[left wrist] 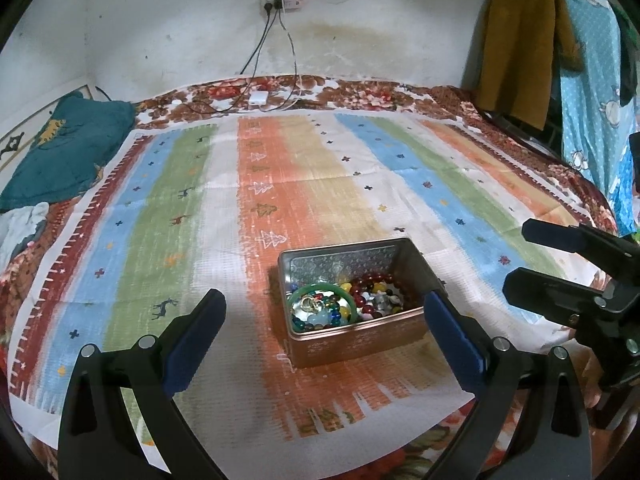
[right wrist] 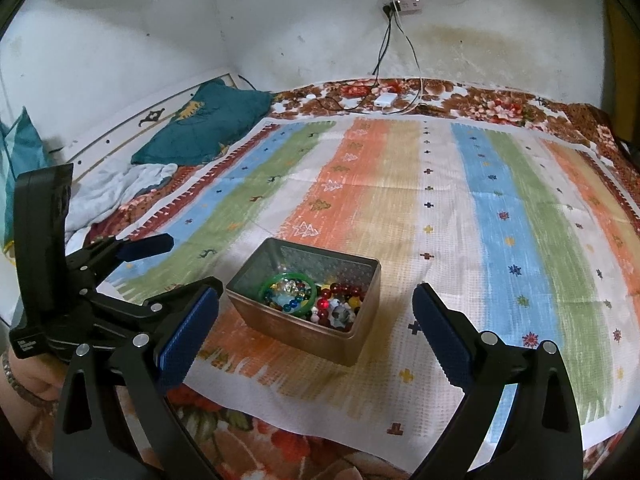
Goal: Organize jewelry
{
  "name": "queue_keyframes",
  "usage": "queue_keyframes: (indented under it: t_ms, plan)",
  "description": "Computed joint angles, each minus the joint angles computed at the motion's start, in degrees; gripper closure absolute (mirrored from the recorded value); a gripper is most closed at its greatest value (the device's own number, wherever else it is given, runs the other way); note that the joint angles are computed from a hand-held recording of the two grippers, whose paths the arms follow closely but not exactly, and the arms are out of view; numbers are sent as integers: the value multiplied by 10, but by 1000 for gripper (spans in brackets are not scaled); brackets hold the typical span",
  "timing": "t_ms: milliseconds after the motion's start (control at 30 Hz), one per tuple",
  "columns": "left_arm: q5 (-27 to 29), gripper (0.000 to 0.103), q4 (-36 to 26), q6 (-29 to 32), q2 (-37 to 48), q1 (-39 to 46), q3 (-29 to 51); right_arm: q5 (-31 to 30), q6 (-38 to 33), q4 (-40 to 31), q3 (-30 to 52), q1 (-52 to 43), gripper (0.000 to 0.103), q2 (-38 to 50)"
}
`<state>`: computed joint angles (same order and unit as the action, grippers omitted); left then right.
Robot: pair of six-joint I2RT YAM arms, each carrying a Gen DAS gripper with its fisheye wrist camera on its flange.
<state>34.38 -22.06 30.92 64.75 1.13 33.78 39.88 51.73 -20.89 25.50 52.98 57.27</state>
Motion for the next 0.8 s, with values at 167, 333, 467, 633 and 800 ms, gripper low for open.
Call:
queue_keyframes:
  t_ms: [167, 333, 467, 633, 800]
  plan:
    - [-7, 6, 3, -4, -7, -7, -3, -2, 1, -4, 1, 1, 5, 1]
    - [-5, 6, 2, -8, -7, -5, -2, -1, -1, -8, 1, 1, 5, -1]
    - [-1, 6, 1, -5, -3, -1, 0, -3, 1, -10, 4, 4, 5, 6]
    - [1, 6, 0, -4, -4, 0, 0, -2, -2, -6, 7, 5, 4, 16]
    - [2, 6, -1, -4, -2, 0, 2, -2, 0, -6, 8, 6, 4, 17]
